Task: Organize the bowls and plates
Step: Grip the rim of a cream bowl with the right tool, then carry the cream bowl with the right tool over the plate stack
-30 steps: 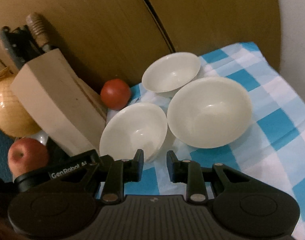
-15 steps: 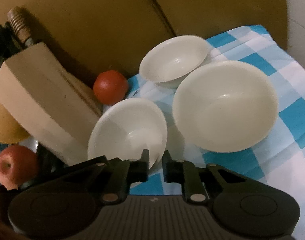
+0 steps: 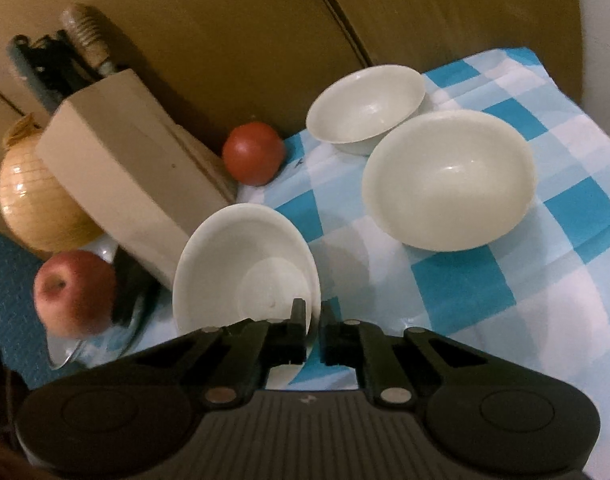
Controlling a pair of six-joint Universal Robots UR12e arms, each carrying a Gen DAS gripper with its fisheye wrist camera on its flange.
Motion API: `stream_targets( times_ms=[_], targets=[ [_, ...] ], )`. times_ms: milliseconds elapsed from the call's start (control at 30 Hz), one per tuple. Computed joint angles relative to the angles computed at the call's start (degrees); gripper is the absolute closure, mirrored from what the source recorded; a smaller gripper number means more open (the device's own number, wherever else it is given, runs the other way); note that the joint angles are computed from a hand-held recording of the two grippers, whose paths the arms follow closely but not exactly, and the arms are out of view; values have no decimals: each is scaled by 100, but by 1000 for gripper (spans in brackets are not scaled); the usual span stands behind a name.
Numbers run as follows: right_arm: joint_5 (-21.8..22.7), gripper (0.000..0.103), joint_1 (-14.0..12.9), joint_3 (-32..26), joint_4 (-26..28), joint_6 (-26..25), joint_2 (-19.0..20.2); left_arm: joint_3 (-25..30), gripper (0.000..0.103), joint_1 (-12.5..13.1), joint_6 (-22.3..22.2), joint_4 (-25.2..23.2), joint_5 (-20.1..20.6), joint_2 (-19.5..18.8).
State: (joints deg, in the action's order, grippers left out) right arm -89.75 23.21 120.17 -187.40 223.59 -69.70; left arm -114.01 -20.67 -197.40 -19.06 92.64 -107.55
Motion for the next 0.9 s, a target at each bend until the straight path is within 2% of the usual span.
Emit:
stream_targets(
  times_ms=[333, 900],
  targets=[
    [-116, 94, 147, 256, -73, -117, -292, -218, 61, -175, 77, 131, 211, 269],
    [-405, 94, 353, 943, -266, 63, -884, -720, 58, -444, 446, 353, 115, 766]
  ],
)
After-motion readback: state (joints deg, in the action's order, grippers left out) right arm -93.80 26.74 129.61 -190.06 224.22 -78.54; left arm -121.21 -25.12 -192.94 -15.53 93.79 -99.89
